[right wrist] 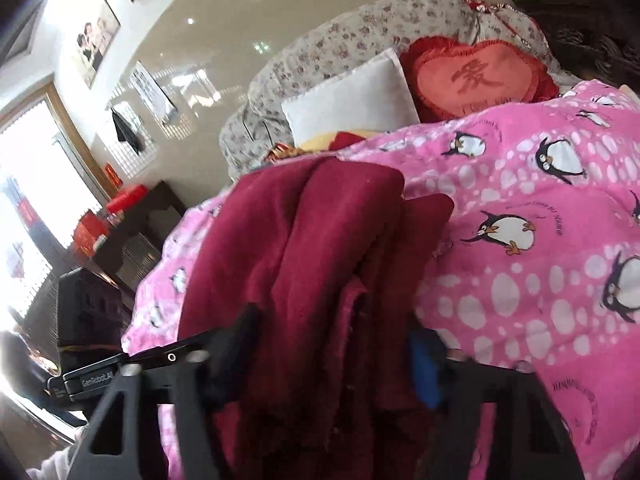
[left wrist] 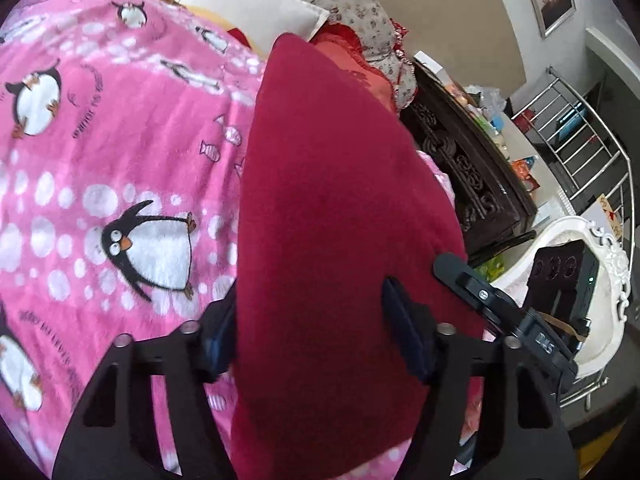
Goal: Fold small clothes
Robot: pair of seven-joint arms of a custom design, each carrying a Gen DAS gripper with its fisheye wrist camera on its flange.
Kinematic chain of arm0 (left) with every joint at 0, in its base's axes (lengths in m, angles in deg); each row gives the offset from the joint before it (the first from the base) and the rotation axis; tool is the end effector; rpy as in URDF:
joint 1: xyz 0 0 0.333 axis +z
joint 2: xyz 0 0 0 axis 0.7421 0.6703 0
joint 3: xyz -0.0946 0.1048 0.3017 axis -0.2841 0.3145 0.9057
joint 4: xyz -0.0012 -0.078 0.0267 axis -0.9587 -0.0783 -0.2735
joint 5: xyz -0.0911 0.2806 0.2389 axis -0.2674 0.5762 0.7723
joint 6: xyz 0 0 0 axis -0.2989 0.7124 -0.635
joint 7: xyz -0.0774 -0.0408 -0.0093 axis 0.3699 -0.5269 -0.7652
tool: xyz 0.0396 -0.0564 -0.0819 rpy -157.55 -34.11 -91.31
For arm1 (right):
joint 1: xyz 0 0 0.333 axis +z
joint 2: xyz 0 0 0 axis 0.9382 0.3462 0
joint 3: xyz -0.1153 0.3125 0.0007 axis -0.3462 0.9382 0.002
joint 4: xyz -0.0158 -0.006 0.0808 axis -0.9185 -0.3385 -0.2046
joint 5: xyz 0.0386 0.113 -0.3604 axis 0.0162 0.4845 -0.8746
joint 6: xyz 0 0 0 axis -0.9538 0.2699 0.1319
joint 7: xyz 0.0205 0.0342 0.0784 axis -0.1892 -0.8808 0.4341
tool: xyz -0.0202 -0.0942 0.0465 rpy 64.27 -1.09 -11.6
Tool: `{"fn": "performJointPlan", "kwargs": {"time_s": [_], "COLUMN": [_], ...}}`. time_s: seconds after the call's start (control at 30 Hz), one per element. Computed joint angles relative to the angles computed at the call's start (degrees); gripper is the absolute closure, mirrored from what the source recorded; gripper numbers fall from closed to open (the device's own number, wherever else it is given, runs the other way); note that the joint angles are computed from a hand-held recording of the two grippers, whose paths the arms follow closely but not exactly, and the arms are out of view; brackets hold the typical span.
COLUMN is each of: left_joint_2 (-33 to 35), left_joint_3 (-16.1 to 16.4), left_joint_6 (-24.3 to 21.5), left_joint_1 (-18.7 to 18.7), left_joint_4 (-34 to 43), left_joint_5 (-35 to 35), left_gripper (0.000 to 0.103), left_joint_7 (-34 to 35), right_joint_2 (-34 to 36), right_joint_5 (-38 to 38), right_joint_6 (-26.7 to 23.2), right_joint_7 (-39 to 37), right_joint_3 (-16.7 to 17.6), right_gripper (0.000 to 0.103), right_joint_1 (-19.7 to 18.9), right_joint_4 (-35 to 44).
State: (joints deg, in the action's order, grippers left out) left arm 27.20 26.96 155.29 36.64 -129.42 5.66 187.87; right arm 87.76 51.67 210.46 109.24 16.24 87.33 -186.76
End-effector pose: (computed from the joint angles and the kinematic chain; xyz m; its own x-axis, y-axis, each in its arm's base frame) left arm 0.5488 -0.2292 0.5355 -0.3056 -0.7152 0.6286 -0.8536 -0.0866 -0.5136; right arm 0.5169 0.1261 0.4853 0.1366 -0.8638 -0.4849 -0.6402 0.2966 -0.7086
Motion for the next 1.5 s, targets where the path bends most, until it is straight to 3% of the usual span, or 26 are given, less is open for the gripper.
{"fn": "performJointPlan", "kwargs": {"time_s": [0.07, 0.17, 0.27, 0.4, 0.5, 0.57, 0.63, 0.77, 0.87, 0.93, 1.0, 1.07, 1.1, 1.13, 1.17, 1.3, 1.4, 1.43, 1.5], "left_joint_2": [-2.6, -8.8, -15.9, -25.8, -30.2, -30.6, -30.6, -32.8, -34.2, -35.1, -35.4, -34.5, -34.2, -33.5, -33.5, -33.2, -32.3, -31.9, -31.4], "left_joint_3": [0.5, 1.9, 4.3, 7.6, 7.8, 6.6, 6.2, 8.4, 6.3, 4.5, 4.6, 4.5, 2.6, 1.1, 0.2, 0.0, 0.6, 1.3, 2.3], "left_joint_6": [-2.2, -4.5, -6.6, -7.7, -7.5, -6.8, -5.3, -4.1, 0.6, 3.9, 4.9, 4.7, 5.7, 6.6, 6.9, 8.3, 8.7, 8.7, 8.3], "left_joint_1": [0.3, -0.2, -1.4, -3.0, -3.2, -2.6, -2.5, -4.2, -3.6, -3.3, -4.7, -5.2, -3.9, -2.9, -2.2, -2.4, -3.1, -3.8, -4.7], "left_joint_4": [-1.3, -5.5, -10.7, -19.8, -25.7, -28.5, -30.4, -31.4, -32.3, -32.9, -33.6, -33.3, -33.6, -33.5, -33.7, -34.4, -34.1, -34.0, -33.7], "left_joint_5": [-1.0, 2.1, 4.9, 7.3, 12.5, 17.3, 19.9, 22.2, 28.1, 32.3, 34.2, 36.9, 40.0, 42.7, 45.3, 50.8, 53.4, 53.8, 55.0], "left_gripper": [0.045, 0.045, 0.045, 0.045, 0.044, 0.044, 0.043, 0.043, 0.043, 0.043, 0.043, 0.043, 0.043, 0.043, 0.043, 0.034, 0.03, 0.028, 0.028], "left_joint_7": [0.7, -0.6, -1.5, -2.5, -5.7, -9.6, -13.2, -15.8, -19.4, -21.5, -22.8, -24.6, -26.9, -28.8, -30.0, -33.0, -35.7, -36.3, -38.0], "right_joint_2": [-2.5, -6.9, -11.1, -15.7, -15.4, -14.0, -14.8, -21.4, -23.1, -21.7, -18.4, -13.8, -12.7, -11.5, -11.6, -13.1, -12.1, -11.1, -10.3], "right_joint_5": [2.7, -1.8, -5.2, -2.4, -8.4, -25.7, -38.3, -42.3, -45.0, -48.8, -51.6, -54.2, -57.5, -64.7, -74.1, -92.1, -97.3, -95.8, -90.6], "right_joint_6": [-1.8, -2.0, -1.0, -0.6, 0.6, -0.8, 0.2, 5.4, 5.5, 3.1, 1.0, -0.4, -1.1, -1.0, -1.0, -0.9, 0.8, 1.6, 3.8], "right_joint_7": [-1.7, 2.2, 5.8, 5.7, 13.4, 31.3, 43.1, 48.6, 50.8, 53.8, 55.6, 56.9, 58.9, 62.9, 68.4, 80.3, 85.0, 84.6, 81.3], "right_joint_3": [-0.1, 1.0, 2.1, 3.3, 5.3, 11.1, 13.0, 14.3, 13.9, 15.7, 15.5, 14.9, 16.5, 19.8, 23.8, 33.7, 34.3, 32.9, 25.3], "right_gripper": [0.05, 0.051, 0.051, 0.051, 0.051, 0.049, 0.048, 0.048, 0.048, 0.048, 0.048, 0.058, 0.077, 0.085, 0.086, 0.09, 0.09, 0.09, 0.09], "right_joint_1": [0.0, 1.3, 4.0, 8.5, 10.4, 4.4, 2.4, 2.0, 2.0, -0.8, -1.4, -1.6, -3.8, -7.9, -12.9, -25.3, -27.7, -26.4, -18.2], "right_joint_4": [-1.4, -4.6, -8.1, -12.9, -16.4, -19.3, -22.0, -26.3, -26.2, -24.3, -22.0, -19.1, -18.3, -17.8, -17.8, -17.2, -17.7, -18.2, -20.0]}}
